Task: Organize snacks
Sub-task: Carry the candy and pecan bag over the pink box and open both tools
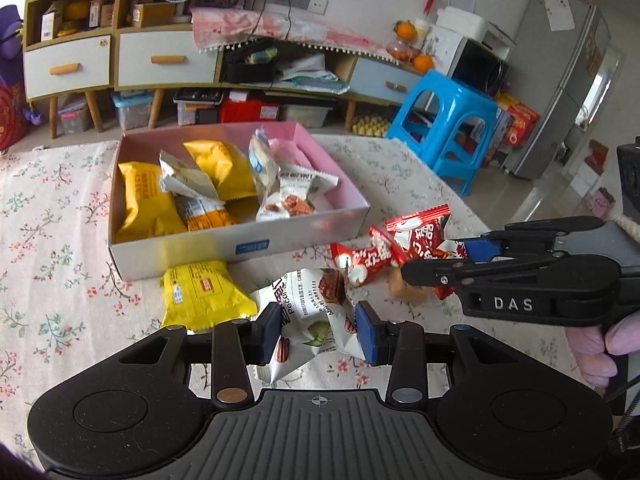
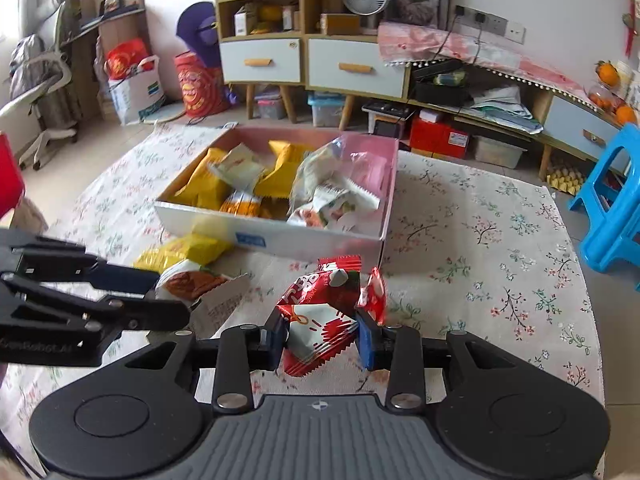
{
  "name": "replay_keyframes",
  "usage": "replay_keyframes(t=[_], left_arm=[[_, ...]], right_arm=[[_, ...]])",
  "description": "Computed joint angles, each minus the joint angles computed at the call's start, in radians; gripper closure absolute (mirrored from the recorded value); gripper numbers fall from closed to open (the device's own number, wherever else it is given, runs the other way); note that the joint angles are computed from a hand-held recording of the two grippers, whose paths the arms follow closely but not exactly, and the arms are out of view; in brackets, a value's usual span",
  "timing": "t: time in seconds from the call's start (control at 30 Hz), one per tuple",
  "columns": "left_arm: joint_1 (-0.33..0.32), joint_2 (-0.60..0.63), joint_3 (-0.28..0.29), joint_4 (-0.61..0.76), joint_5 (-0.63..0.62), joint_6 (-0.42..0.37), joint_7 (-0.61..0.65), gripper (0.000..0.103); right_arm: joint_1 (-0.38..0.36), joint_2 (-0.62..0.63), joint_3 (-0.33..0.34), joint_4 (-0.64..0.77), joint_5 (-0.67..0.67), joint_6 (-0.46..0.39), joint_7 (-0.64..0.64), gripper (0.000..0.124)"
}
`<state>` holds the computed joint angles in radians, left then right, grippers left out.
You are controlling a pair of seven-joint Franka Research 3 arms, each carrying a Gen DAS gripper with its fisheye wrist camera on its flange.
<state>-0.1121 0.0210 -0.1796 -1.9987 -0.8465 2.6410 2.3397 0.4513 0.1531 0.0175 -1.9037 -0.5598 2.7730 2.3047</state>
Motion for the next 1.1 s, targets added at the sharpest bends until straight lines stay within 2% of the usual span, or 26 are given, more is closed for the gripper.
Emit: replay_keyframes(t=[0.3, 0.7, 0.77, 0.8, 0.9, 1.0, 1.03, 1.1], left_arm=[[0.008, 0.010, 0.001, 0.032, -0.004, 0.001, -0.025, 0.068], [0.019, 0.016, -0.001, 0.052, -0.012, -0.006, -0.029, 0.070], [0.024, 0.017, 0.001, 0.059, -0.025, -0.015, -0.019, 0.100], [0.025, 0.018, 0.003, 0.065, -0.010, -0.020, -0.041, 0.102], [0.033, 0.025, 0.007, 0.083, 0.001, -0.031, -0.066, 0.101], [0.045, 0.045, 0.011, 0.116, 0.071, -0.098, -0.125, 0.101], [0.048, 0.048, 0.010, 0.119, 0.093, -0.107, -0.138, 0.097], [0.056, 0.061, 0.009, 0.139, 0.140, -0.175, -0.140, 0.092]], right_arm=[[0.009, 0.035, -0.020, 0.071, -0.027, 0.010, 0.048, 0.100], [0.034, 0.096, -0.043, 0.164, 0.025, 0.020, 0.018, 0.100], [0.037, 0.103, -0.043, 0.173, 0.045, 0.020, 0.001, 0.100], [0.041, 0.107, -0.044, 0.178, 0.050, 0.019, -0.007, 0.100], [0.049, 0.116, -0.049, 0.193, 0.066, 0.018, -0.025, 0.100], [0.053, 0.127, -0.049, 0.208, 0.091, 0.012, -0.045, 0.100], [0.053, 0.130, -0.047, 0.212, 0.104, 0.009, -0.056, 0.100], [0.046, 0.135, -0.035, 0.216, 0.146, 0.003, -0.090, 0.100]])
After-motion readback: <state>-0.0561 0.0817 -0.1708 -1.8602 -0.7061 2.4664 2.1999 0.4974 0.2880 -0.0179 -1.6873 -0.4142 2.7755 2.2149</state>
